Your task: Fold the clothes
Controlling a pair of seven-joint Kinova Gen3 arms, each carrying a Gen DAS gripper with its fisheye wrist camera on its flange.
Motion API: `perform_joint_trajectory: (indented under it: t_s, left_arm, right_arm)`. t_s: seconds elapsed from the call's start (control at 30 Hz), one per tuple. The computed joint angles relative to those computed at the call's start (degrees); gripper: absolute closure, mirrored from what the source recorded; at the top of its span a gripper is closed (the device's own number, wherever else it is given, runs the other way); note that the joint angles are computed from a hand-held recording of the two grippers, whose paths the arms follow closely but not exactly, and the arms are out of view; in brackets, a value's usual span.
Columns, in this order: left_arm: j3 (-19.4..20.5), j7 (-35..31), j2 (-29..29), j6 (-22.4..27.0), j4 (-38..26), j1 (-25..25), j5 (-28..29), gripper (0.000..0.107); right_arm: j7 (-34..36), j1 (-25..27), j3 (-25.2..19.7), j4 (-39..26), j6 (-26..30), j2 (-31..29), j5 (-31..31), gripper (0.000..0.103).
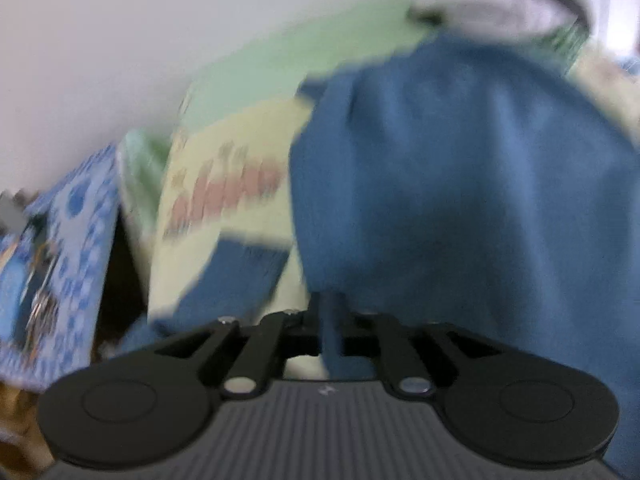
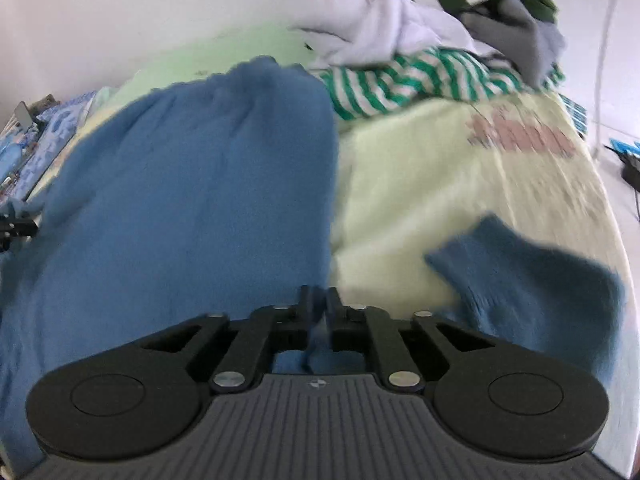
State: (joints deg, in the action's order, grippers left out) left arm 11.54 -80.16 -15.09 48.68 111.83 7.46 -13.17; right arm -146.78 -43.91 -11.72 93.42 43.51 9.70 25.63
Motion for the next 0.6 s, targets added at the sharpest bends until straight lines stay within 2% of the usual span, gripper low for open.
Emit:
perform_joint_trajectory:
  t_s: [0.03, 0.07, 0.13, 0.2, 0.3, 0.4, 0.47, 0.53, 0.6]
  left_arm:
    - [-2.65, -2.33, 0.24, -1.49, -1.07, 1.11, 1.47, 0.059]
    - [-5.31, -4.66, 1.53, -3.24, -2.42, 1.81, 2.83, 0.047]
    - [-9.39, -7.16, 4.99, -5.79, -5.8, 3.0, 4.62, 0.052]
    - [-10.91, -10.78, 10.3, -7.17, -9.92, 1.12, 8.28, 0.075]
    - [-8.71, -13.22, 18.26, -9.38, -15.06, -4.05, 11.33, 0.074]
    - [-9.69, -11.61, 24.6, -7.82, -19.93, -2.55, 8.15, 0.073]
    - [-8.95, -12.99, 26.01, -8.4, -20.32, -3.65, 9.46, 0.073]
    - [-8.39, -15.58, 26.69, -9.52, -20.04, -4.52, 11.36, 0.069]
    - [-7.79, -18.61, 27.19, -10.75, -19.61, -5.27, 13.26, 0.066]
  right_arm:
    - [-2.33, -0.03, 0.63, -0.62, -2.02, 0.37, 2.19, 0.052]
    - [-3.9, -1.01, 2.32, -2.22, -3.16, 1.46, 4.52, 0.053]
    - [-6.73, -3.09, 5.86, -6.31, -4.7, 4.64, 9.18, 0.058]
    - [-6.85, -1.13, 5.34, -11.61, -5.77, 8.99, 11.49, 0.06]
    - [-5.21, -1.86, 7.83, -19.58, -5.6, 16.17, 13.42, 0.061]
    - [-4.96, -7.21, 14.87, -26.6, 0.58, 21.73, 13.44, 0.07]
    - [-6.95, -7.49, 15.3, -28.78, 4.67, 22.67, 11.7, 0.075]
    - [-7.03, -6.14, 13.76, -29.72, 9.04, 22.36, 7.9, 0.084]
    - [-5.69, -7.31, 16.46, -31.22, 13.7, 23.36, 4.31, 0.084]
